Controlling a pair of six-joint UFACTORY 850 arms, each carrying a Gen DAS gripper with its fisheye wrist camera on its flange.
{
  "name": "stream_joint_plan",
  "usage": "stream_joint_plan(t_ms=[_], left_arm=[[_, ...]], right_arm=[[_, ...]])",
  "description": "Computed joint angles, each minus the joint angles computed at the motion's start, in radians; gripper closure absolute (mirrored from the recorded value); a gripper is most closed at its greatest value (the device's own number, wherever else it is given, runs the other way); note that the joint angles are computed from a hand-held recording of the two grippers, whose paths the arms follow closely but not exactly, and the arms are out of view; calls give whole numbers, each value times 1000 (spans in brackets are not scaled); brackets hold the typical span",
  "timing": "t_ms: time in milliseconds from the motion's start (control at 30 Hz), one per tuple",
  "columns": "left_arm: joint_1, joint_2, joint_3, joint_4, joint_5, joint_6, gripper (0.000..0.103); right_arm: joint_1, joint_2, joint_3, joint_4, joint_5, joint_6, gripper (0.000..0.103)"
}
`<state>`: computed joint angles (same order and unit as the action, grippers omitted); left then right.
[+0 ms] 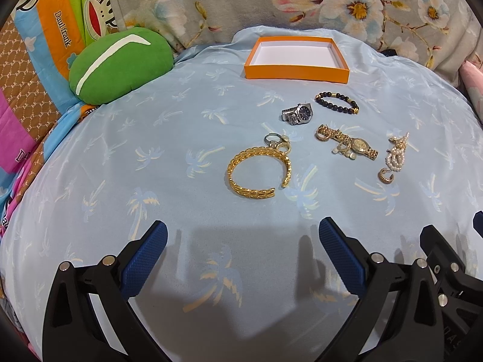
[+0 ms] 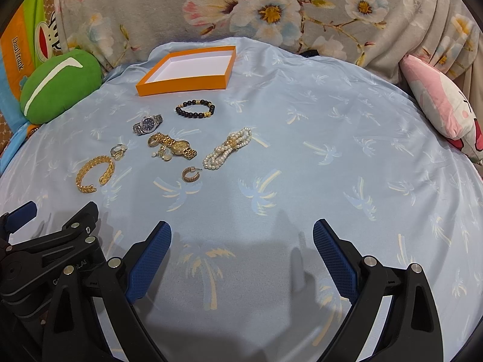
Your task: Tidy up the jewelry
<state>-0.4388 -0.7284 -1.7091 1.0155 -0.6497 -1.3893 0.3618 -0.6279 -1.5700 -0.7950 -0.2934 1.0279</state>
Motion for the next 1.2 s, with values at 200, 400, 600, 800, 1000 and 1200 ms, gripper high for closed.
stream_joint_plan(t_ms=[200, 400, 600, 800, 1000, 1200], left_arm=[[4, 6, 9, -1, 14, -3, 5], [4, 3, 5, -6, 14, 3, 5], [4, 3, 5, -6, 14, 3, 5], [4, 3, 4, -7, 14, 3, 5], [4, 3, 5, -6, 14, 2, 5], [4, 3, 5, -6, 14, 2, 5]], right_arm=[[0, -2, -2, 3, -2, -5, 10], [1, -2, -3, -3, -4, 1, 10], [0, -1, -2, -2, -2, -1, 10], [1, -1, -3, -5, -2, 2, 10], [1, -1, -2, -5, -3, 2, 10], [1, -1, -2, -7, -3, 4, 10]])
